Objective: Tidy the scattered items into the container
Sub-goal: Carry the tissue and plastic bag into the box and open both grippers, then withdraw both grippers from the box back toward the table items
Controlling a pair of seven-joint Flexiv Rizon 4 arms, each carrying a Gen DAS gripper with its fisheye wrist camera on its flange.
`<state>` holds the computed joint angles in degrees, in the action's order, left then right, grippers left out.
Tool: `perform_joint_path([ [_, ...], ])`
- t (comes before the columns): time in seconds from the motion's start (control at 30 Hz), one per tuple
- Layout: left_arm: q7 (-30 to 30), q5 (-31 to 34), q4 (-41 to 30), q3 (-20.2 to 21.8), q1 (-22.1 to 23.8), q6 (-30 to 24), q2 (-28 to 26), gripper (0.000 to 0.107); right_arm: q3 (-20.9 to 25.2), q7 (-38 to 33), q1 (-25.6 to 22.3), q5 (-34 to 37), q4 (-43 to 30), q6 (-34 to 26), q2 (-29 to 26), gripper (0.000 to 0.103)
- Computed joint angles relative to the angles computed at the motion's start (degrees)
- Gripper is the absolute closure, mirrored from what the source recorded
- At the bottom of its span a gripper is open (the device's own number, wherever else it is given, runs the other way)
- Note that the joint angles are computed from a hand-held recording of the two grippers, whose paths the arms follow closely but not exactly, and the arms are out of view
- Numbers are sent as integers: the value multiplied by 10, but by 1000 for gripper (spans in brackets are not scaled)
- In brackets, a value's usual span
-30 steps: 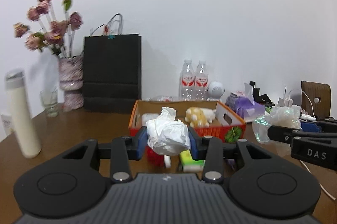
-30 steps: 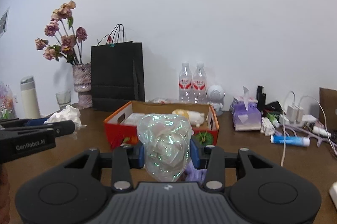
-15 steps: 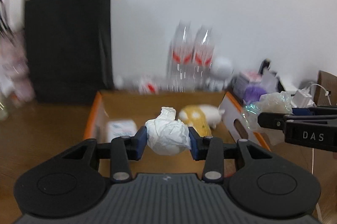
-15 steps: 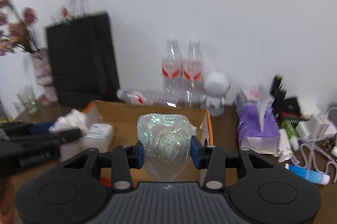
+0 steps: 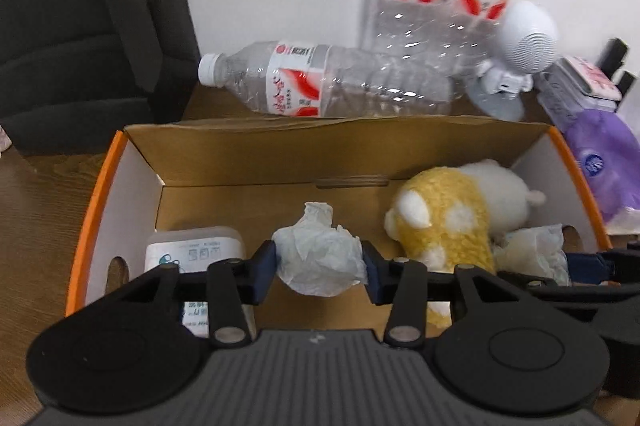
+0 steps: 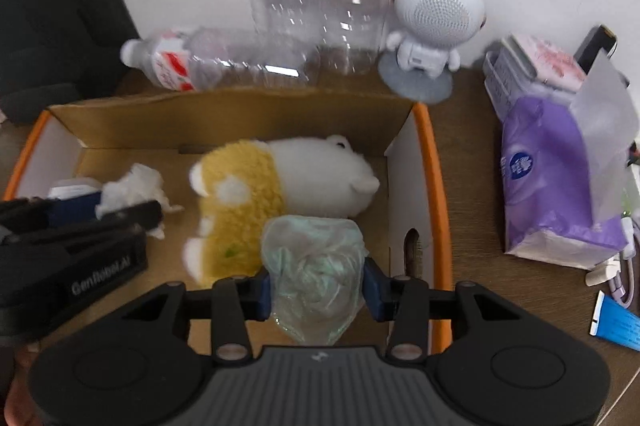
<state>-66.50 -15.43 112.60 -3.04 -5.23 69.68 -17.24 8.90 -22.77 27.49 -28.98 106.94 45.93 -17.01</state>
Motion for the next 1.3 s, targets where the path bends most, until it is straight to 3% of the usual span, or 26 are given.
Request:
perform_joint_path([
  [0.03,0,-5,-1,-2,2,-3,-2,46,-1,3,0,-2,0,1,-2,57],
  [0.2,37,-39,21,-17,16,12,17,41,-1,-4,-1,-3,3,9,3,40],
  [0.37,53,-56,39,-6,14,-1,61,34,4,13,-1,-7,11,-5,34,34],
  [0.63,31,-29,50,30,11,-84,150,16,34,33,7,-7,18,-51,100,31],
  [0.9,56,-41,93,57,7,-138,253,7,72,66,17,-19,40,-84,171,26],
  [1.07,102,-75,162,78,-9,-108,323,7,98,96,28,-49,62,-95,205,24],
  [1.3,162,-127,275,110,-60,24,410,4,134,195,33,-123,136,-54,254,23],
])
